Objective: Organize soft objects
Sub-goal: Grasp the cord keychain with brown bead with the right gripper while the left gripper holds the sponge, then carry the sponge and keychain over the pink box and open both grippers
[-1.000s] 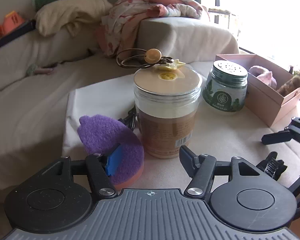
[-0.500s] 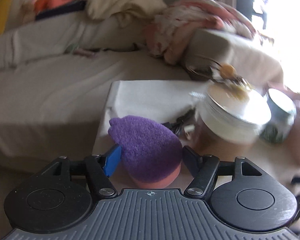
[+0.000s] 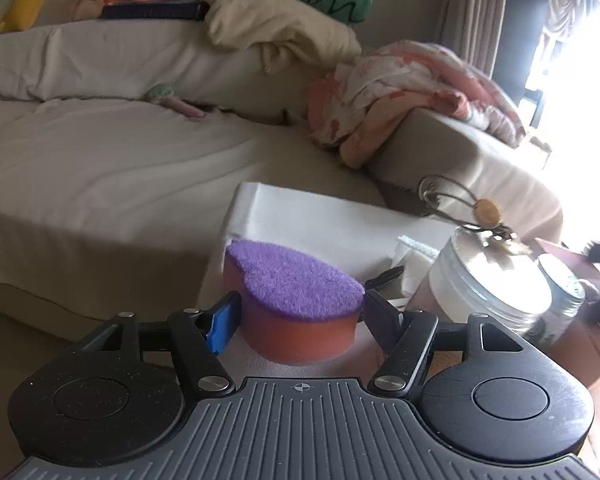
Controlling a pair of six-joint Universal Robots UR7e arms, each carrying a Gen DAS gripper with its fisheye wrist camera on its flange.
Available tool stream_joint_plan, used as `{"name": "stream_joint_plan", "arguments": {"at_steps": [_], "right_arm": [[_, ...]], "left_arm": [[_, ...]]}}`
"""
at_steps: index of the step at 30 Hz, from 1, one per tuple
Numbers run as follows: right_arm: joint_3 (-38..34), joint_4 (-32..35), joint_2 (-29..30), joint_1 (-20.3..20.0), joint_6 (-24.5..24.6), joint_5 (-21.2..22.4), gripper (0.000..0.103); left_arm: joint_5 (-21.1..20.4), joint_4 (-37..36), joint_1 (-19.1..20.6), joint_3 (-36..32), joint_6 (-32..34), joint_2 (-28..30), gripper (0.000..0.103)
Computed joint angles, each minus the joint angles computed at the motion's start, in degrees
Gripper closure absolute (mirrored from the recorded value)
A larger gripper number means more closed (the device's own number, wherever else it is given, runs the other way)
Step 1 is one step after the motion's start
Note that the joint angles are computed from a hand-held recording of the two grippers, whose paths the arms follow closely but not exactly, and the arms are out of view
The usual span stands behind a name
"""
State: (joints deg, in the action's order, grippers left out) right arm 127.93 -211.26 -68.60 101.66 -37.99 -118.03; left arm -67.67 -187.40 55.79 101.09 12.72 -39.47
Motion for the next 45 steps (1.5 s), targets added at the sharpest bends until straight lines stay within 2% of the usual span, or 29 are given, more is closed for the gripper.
{"name": "stream_joint_plan", "arguments": {"at_steps": [2, 6, 8, 9, 14, 17, 20, 23, 27, 28, 30, 32, 34, 35, 37, 39, 42, 45], "right_arm": [[-4.27, 0.76, 2.99, 0.11, -1.28, -1.25, 0.038], [-10.19, 6.92, 5.76, -0.38, 2.61, -1.91, 0.060], [-11.38, 10.01, 5.56, -0.77, 4.42, -1.02, 0.081], [-11.77, 10.19, 5.61, -0.69, 4.21, -1.10, 0.087], [-8.78, 6.52, 1.67, -0.23, 1.96, 0.81, 0.087], [-5.05, 2.52, -3.79, -0.06, 0.75, 0.86, 0.087], [-1.58, -2.60, -9.68, -0.09, -1.65, -1.68, 0.087], [0.80, -7.07, -15.23, -0.97, -4.23, -4.95, 0.087], [4.01, -5.62, -23.80, -4.81, -1.99, -5.98, 0.087], [4.82, -4.48, -25.60, -6.28, -0.71, -5.65, 0.087], [6.90, -1.57, -29.22, -10.37, 2.16, -3.47, 0.087], [8.79, 4.97, -33.51, -15.80, 5.13, 1.59, 0.086], [9.72, 10.47, -35.74, -20.91, 7.75, 6.43, 0.078], [9.96, 11.05, -35.57, -22.49, 8.47, 7.42, 0.070], [10.40, 9.66, -34.32, -24.87, 9.55, 8.32, 0.063], [11.00, 8.71, -33.70, -26.57, 11.42, 9.48, 0.052], [11.92, 7.04, -33.21, -27.71, 13.11, 10.08, 0.050], [13.14, 4.00, -32.18, -26.68, 12.38, 8.79, 0.048]], "left_arm": [[-0.21, 0.71, -0.03, 0.94, 0.18, -1.03, 0.031], [-0.66, 1.03, 0.19, 2.10, 2.38, -2.38, 0.032], [-1.82, -0.10, 0.38, 2.60, 3.36, -2.82, 0.032], [-2.50, -0.62, 0.41, 2.63, 3.72, -2.98, 0.032], [-5.89, -2.13, -0.73, 0.98, 6.14, -3.31, 0.032], [-9.53, -2.79, -2.82, -1.45, 8.04, -3.05, 0.032], [-16.01, -1.37, -5.66, -5.18, 8.75, -1.65, 0.032], [-24.55, 3.26, -8.27, -10.59, 6.96, 1.80, 0.031], [-32.30, 10.83, -11.03, -18.30, 1.98, 9.41, 0.030], [-32.47, 13.23, -11.53, -19.71, 1.48, 11.14, 0.030], [-28.89, 20.33, -12.98, -21.79, -0.20, 14.07, 0.031], [-24.96, 28.77, -14.19, -23.58, 0.79, 16.36, 0.031], [-22.44, 32.06, -14.74, -23.64, 1.88, 17.58, 0.032], [-22.06, 32.06, -14.82, -23.04, 2.39, 17.57, 0.032], [-22.08, 30.76, -14.65, -21.65, 3.42, 16.72, 0.032], [-22.80, 27.55, -14.18, -20.64, 1.77, 15.89, 0.032], [-26.32, 23.13, -12.44, -22.43, -4.70, 15.85, 0.033], [-29.95, 19.88, -11.60, -25.49, -10.96, 17.21, 0.033]]}}
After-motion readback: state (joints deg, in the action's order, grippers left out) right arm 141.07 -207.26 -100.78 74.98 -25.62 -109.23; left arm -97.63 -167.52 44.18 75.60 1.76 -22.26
